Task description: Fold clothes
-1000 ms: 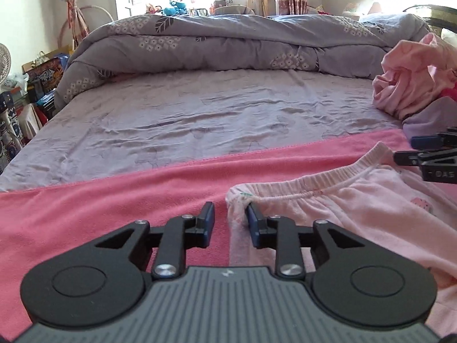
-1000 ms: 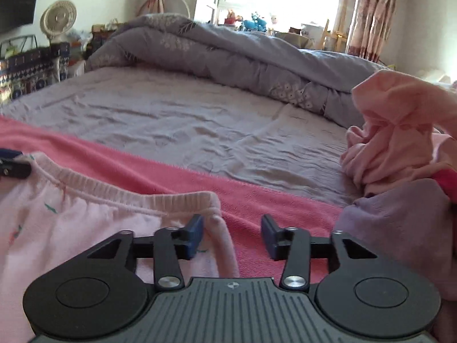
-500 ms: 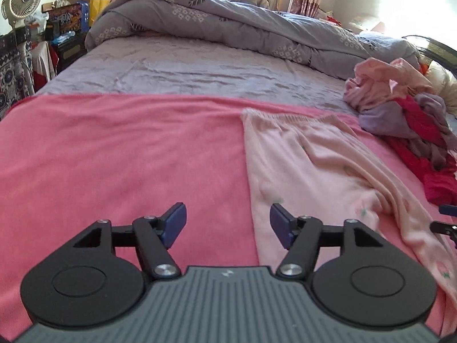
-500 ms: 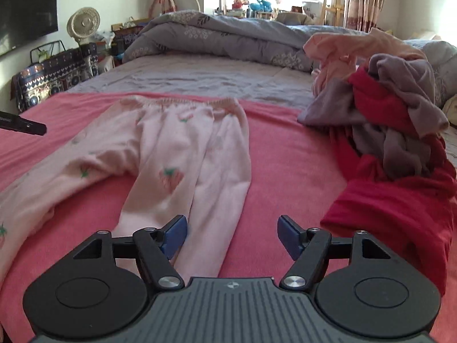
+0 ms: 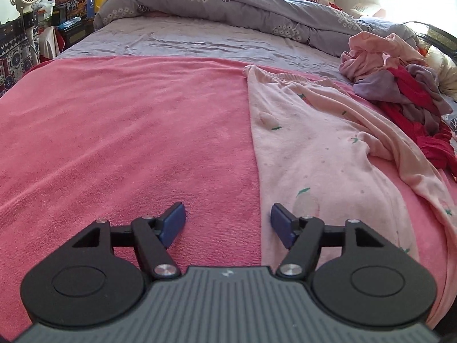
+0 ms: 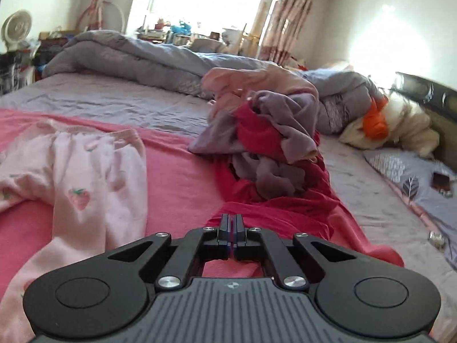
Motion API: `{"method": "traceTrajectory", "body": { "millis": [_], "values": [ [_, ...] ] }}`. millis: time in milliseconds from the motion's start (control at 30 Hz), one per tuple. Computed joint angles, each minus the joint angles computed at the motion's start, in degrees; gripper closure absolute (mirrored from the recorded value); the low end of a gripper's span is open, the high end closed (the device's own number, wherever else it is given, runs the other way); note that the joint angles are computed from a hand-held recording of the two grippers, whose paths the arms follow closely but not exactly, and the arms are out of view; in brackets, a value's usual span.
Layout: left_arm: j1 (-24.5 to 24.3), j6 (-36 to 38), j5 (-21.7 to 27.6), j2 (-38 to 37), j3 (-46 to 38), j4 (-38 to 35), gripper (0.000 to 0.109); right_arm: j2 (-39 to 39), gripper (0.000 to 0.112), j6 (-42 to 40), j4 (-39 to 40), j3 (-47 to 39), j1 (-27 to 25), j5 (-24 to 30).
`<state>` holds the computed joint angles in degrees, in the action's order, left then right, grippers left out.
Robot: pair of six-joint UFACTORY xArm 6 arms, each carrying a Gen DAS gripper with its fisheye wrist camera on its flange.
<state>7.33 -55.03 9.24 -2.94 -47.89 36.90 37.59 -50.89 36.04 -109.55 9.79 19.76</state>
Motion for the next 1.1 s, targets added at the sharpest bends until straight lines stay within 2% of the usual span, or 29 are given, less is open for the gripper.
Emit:
{"method": "traceTrajectory", "body": {
  "millis": [33,100,133,167,200,233,300,333,400,467,500,633,700,767,900,967,1000,1033,1100],
  "values": [
    [0.06,0.05,-0.37,-0.02,0.16,-0.07,0.038,-0.12,0.107,-2.47,5.26,-1.68,-1.18,6.00],
    [0.11,0.95,-1.04,-0.21,0.65,-0.66,0.034,-2.94,0.099,-11.57,17.25,0.16,-2.96,17.99],
    [0.09,1.28,-1.21,-0.36,0.90,-0.88,0.032,-4.69,0.084,-15.38,21.75,2.17,-3.50,23.99],
    [0.04,1.00,-1.15,-0.63,1.14,-0.60,0.032,-6.18,0.055,-17.86,24.51,3.97,-3.85,29.98],
    [-0.01,0.66,-1.05,-0.94,1.43,-0.23,0.032,-7.35,0.043,-19.53,26.11,5.43,-3.88,35.98],
    [-0.06,0.47,-0.86,-1.37,1.80,0.02,0.031,-8.55,0.036,-21.18,27.18,7.29,-3.38,40.54],
    [-0.15,0.94,-0.57,-2.20,2.53,-0.47,0.031,-11.83,0.036,-24.46,26.03,12.41,-0.78,44.66],
    [-0.17,1.55,-0.62,-2.58,2.96,-1.05,0.031,-13.59,0.036,-26.31,24.63,15.14,0.78,45.03],
    [-0.18,2.37,-0.79,-3.14,3.64,-1.71,0.029,-17.28,0.036,-30.73,20.78,21.04,4.06,41.83],
    [-0.09,1.53,-1.04,-3.45,4.08,-0.40,0.029,-19.55,0.039,-32.92,18.43,24.45,5.06,41.16],
    [0.00,0.53,-1.18,-3.59,4.26,1.07,0.029,-20.56,0.040,-33.84,18.13,25.82,4.88,41.88],
    [0.17,-6.41,-1.03,-3.56,4.07,10.11,0.027,-23.28,0.043,-36.62,19.66,28.55,0.86,50.17],
    [-0.20,-10.33,0.06,-3.53,3.60,14.90,0.027,-24.29,0.045,-38.45,19.68,30.20,-0.22,52.18],
    [-0.72,-12.75,1.23,-3.60,3.28,17.51,0.027,-24.96,0.053,-38.20,19.96,32.11,0.32,52.31],
    [-1.43,-12.62,2.55,-4.38,3.61,16.35,0.027,-24.27,0.074,-35.98,20.26,34.37,3.44,50.41],
    [-1.65,-11.17,2.71,-5.60,4.59,14.62,0.027,-23.34,0.098,-34.08,20.06,34.34,5.80,47.39],
    [-1.67,-10.23,2.73,-6.42,5.26,13.79,0.027,-22.60,0.101,-32.94,20.21,33.89,6.74,46.46],
    [-1.63,-9.06,2.72,-7.43,6.09,12.81,0.027,-21.59,0.103,-31.56,20.85,32.56,6.83,47.52],
    [-1.39,-7.83,3.22,-9.83,7.73,11.94,0.027,-19.69,0.104,-28.54,22.95,28.56,5.15,54.32]
  ]
}}
